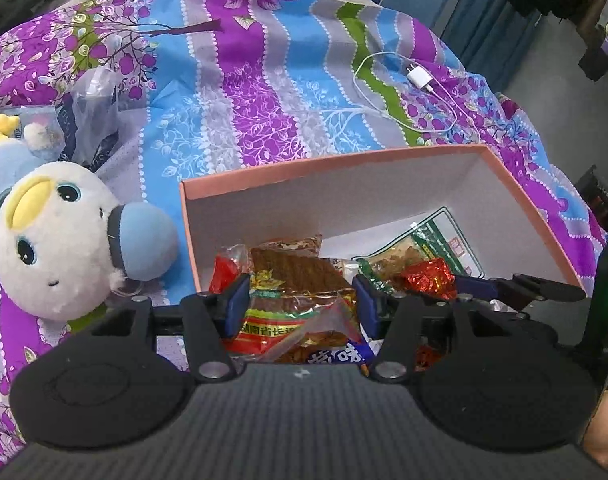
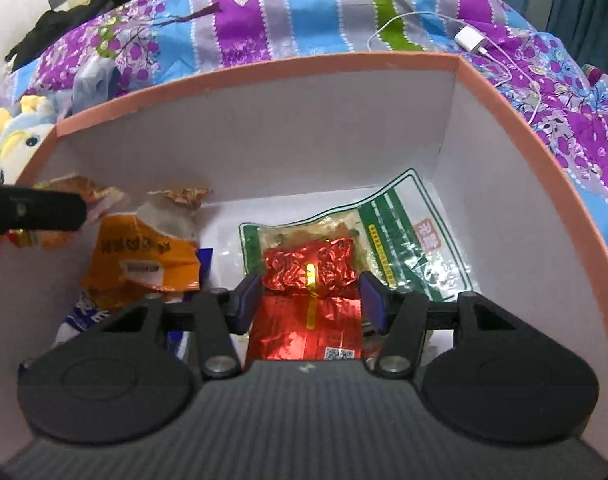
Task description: Organize snacks
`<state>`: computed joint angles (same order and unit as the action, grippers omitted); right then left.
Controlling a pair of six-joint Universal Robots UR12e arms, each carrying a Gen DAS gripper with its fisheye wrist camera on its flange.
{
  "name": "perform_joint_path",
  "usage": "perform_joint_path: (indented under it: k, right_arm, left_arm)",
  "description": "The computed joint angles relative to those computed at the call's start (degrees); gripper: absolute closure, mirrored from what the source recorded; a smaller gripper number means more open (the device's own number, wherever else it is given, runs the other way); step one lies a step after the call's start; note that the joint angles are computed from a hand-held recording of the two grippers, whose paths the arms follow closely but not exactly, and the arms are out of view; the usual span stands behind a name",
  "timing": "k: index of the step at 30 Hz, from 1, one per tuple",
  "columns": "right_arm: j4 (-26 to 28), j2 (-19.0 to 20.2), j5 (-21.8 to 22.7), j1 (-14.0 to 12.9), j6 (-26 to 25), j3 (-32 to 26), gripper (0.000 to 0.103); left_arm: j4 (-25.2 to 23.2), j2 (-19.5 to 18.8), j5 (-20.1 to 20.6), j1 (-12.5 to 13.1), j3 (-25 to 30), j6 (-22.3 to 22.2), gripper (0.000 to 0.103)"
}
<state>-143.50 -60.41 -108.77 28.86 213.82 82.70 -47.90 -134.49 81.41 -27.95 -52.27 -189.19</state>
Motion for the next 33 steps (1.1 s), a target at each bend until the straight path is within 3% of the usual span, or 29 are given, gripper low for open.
perform_joint_path:
  k: [2,3,5,6,19,33]
  right_arm:
    - [-0.09,-0.31,-0.04,-0.01,0.61,0.1,0.044]
    - [-0.26,-0.6,0.1,-0.03,1.0,0.25,0.035]
    - [-0.71,-1.04,-1.11,0.27,1.67,0.43,0.022]
    - [-0.74,-1.25,-1.8,0.42,1.88,0.44,0.02]
    - [-2.04,-5.94,-6.83,3.63,3.48,1.68,0.02]
    - [-4.67,-10.48,-17.71,9.65,3.4,1.34,0.02]
  left_arm:
    - [-0.08,0.08,-1.17,0.13,0.08,-0.84,0.034]
    - [0.51,0.31,-1.35,0.14,-0.23,-1.38,0.027]
    - [3.58,1.25,-1.09,0.05,-1.81,-2.19,0.023]
    - [4.4,1.77,-0.94,0.03,-2.43,-2.36,0.023]
    - [11.89,11.33,-0.43,-0.4,-12.12,-0.55,0.023]
    - [22.75,23.43,2.14,-1.23,-23.96,-0.12,0.023]
